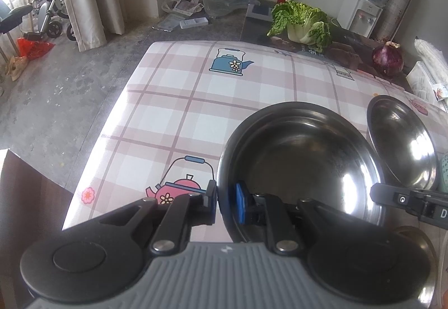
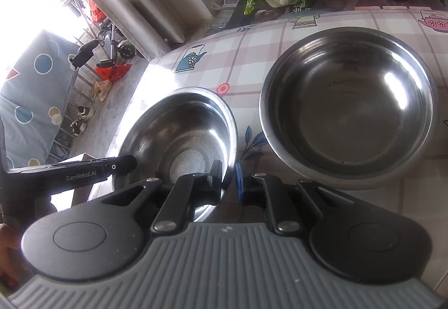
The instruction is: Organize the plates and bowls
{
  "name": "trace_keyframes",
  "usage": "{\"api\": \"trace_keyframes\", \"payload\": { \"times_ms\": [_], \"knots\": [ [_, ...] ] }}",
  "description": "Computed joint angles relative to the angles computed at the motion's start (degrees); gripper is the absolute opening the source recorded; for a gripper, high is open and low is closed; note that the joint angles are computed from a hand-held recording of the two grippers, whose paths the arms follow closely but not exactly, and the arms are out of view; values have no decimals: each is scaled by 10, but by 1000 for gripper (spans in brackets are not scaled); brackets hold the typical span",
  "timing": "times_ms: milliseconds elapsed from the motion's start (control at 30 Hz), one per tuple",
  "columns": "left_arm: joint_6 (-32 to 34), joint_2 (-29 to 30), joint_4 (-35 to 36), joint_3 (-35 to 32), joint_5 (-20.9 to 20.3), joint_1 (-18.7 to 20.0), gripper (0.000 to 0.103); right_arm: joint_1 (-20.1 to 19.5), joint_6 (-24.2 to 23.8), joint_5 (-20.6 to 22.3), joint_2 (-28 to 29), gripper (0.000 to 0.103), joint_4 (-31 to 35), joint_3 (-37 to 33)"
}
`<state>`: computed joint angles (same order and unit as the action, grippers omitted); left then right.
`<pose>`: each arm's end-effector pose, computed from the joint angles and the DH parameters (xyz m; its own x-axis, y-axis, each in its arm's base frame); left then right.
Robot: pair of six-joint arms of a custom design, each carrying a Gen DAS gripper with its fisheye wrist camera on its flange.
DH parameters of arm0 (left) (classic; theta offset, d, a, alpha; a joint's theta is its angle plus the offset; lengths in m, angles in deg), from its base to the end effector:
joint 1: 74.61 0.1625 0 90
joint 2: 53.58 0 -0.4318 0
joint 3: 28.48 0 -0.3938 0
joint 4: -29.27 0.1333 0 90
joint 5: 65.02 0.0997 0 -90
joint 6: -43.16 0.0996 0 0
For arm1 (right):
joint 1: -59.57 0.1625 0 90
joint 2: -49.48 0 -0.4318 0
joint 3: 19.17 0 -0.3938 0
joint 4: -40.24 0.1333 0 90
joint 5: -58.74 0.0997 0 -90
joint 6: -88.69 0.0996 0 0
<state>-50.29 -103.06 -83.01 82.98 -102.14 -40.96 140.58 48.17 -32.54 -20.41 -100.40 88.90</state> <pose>-0.3016 -0.4563 0.0332 -0.6447 -0.4728 -0.6007 0.0509 0.7575 -0.6508 0.0393 -0.5903 0.2488 -0.8492 -0.5042 0.1568 -0.5251 0.8377 -0.1498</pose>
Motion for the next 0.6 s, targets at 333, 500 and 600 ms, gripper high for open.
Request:
{"api": "trace_keyframes", "payload": {
  "times_ms": [333,500,600],
  "knots": [
    [-32,1,86,-56,25,-29,15,6,-2,28,-25,9,27,-17],
    [-9,32,101,-113,47,-31,15,2,1,41,-40,9,42,-42],
    [24,59,85,-147,60,-26,15,-5,6,44,-45,9,52,-64]
  ]
}}
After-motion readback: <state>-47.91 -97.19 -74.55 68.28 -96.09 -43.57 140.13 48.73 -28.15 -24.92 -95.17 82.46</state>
